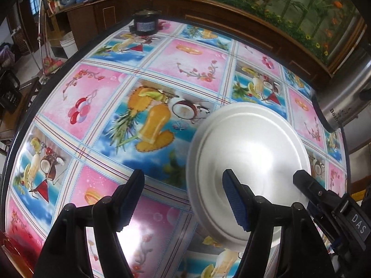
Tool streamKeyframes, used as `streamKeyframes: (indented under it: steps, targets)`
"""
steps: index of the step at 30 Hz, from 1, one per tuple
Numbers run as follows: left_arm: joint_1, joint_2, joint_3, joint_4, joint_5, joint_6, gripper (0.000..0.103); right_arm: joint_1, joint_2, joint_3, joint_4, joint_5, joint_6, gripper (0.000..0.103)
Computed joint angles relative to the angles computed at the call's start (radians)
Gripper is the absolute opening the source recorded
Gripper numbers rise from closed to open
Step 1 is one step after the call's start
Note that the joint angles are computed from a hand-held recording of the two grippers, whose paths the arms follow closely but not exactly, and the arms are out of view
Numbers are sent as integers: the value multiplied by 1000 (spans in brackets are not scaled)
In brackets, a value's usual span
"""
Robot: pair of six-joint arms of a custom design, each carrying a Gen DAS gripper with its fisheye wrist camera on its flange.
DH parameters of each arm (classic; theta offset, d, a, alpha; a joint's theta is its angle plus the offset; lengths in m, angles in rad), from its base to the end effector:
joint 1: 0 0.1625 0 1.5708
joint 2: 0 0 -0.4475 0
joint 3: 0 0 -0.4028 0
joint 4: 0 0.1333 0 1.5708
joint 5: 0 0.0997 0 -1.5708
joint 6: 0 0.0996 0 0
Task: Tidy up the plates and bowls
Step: 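Close the right gripper on the white bowl rim and lift it, then carry the white bowl with the right gripper over the plate stack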
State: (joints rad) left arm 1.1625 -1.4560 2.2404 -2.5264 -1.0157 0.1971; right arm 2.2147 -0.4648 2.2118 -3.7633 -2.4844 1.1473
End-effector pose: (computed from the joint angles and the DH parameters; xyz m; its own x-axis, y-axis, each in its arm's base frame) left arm -0.0078 -0.4859 0.2561 -0.7232 0.4272 -0.5426 0.5434 0.8369 -0.0654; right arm 0.3110 -0.3237 -0.0454 -0.7788 0.6194 -0.0992 0.4095 0.3822 -0.8284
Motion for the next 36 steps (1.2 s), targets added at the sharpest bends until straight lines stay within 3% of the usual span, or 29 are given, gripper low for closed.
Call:
streamKeyframes:
  steps: [5,12,18,32,36]
  targets:
    - [6,-3,5,-12,-1,5,59,1,-1,-8,49,-15,25,39]
    - [8,3,14,-20,0,12,34,-8,-8,-11,110,-18,47,16]
    - [-3,-3,30,-34,-15,44,14,2,-7,-32,164,-47,48,10]
    - [25,-40,20,12,-79,86,12,37,-53,-91,545,-136,173,8]
    - [34,-61,24,19,-89,92,13,55,-71,-124,716,-154,245,8]
